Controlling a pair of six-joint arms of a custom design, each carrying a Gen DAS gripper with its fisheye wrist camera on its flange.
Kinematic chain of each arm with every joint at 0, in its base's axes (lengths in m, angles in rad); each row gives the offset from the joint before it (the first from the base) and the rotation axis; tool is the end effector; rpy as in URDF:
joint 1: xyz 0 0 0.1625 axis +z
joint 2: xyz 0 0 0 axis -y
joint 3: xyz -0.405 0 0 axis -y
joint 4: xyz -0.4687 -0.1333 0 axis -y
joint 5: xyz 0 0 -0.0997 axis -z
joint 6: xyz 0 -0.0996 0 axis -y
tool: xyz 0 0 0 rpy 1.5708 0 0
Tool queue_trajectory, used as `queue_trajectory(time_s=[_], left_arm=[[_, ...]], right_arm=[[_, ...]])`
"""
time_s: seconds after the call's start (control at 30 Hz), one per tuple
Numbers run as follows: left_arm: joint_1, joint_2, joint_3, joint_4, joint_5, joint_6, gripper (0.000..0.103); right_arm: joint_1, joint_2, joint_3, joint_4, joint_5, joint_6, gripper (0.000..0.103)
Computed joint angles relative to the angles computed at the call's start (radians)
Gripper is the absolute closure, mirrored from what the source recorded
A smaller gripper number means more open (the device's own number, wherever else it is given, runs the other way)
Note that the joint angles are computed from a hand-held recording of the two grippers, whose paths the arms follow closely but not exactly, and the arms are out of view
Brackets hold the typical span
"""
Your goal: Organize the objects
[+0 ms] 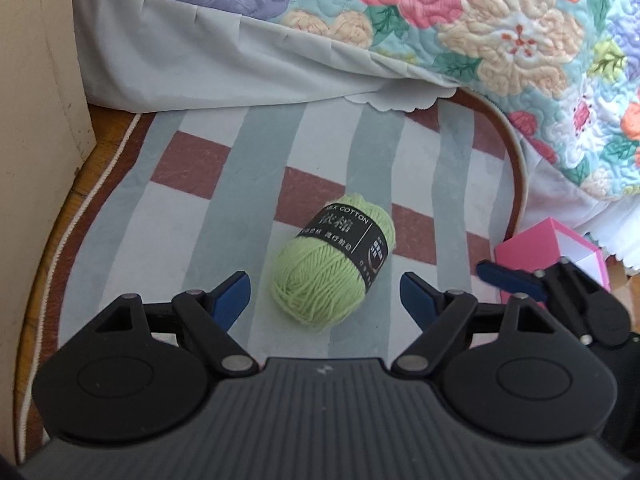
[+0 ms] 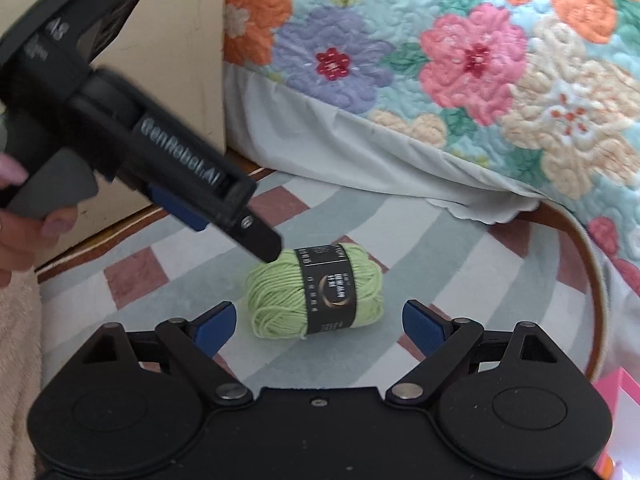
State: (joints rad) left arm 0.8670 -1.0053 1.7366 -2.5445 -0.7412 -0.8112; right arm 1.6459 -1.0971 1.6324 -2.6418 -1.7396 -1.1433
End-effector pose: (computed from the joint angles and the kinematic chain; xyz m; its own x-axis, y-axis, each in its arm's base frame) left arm -0.2816 -0.6513 0.1501 -0.8889 -0.3287 -0.3191 -0.0237 0.7286 -0.6845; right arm 0.1705 -0.7130 0.2503 -0.3515 -0.7755 0.5244 -0.9271 0.3660 -0.0802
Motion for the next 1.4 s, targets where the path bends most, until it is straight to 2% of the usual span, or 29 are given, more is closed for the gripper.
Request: queue_trajectory(time_s=[0.13,0.3,0.33,0.37,0.5,0.63,0.8,0.97,1.1,1.23,1.4], left_arm=[[0.02,0.012,0.021,-0.114,-0.041,0.05,0.024],[0.036,0.033,0.025,-0.157,-0.049,0.075,0.027],[0.039,0.036,0.026,-0.163,-0.051,0.064,0.034],[0.042,0.04,0.026,-0.165,-0.049,0.05,0.037],[0.047,0.05,0.023,-0.181,-0.049,0.067,0.037],[0.055,0.051,0.03,-0.214,-0.052,0.071,0.042],[0.057,0.052,0.021,-0.134,-0.001,0.032,0.045],[0.078,0.045,0.032,-0.19,-0.066,0.037,0.045],[0.088,0.046,0.04,-0.229,-0.089,0.031,0.046],[0.1,0.045,0.05,-0.27,-0.118,0.018,0.052],[0.115,0.045,0.058,-0.307,-0.148,-0.004,0.057]], right_arm=[[0.001,0.031,-0.003,-0.044,-0.004,-0.06,0.01],[-0.009,0.085,-0.028,-0.107,-0.023,-0.125,0.01],[-0.01,0.095,-0.038,-0.101,-0.033,-0.131,0.011],[-0.011,0.105,-0.049,-0.088,-0.05,-0.132,0.012],[-0.017,0.117,-0.05,-0.088,-0.038,-0.139,0.013],[-0.017,0.134,-0.055,-0.103,-0.046,-0.181,0.012],[-0.015,0.165,-0.075,-0.114,-0.088,-0.2,0.011],[-0.012,0.173,-0.059,-0.152,-0.089,-0.285,0.01],[-0.014,0.196,-0.09,-0.13,-0.101,-0.255,0.007],[-0.02,0.224,-0.128,-0.099,-0.12,-0.197,0.005],[-0.034,0.222,-0.139,-0.051,-0.078,-0.118,0.008]])
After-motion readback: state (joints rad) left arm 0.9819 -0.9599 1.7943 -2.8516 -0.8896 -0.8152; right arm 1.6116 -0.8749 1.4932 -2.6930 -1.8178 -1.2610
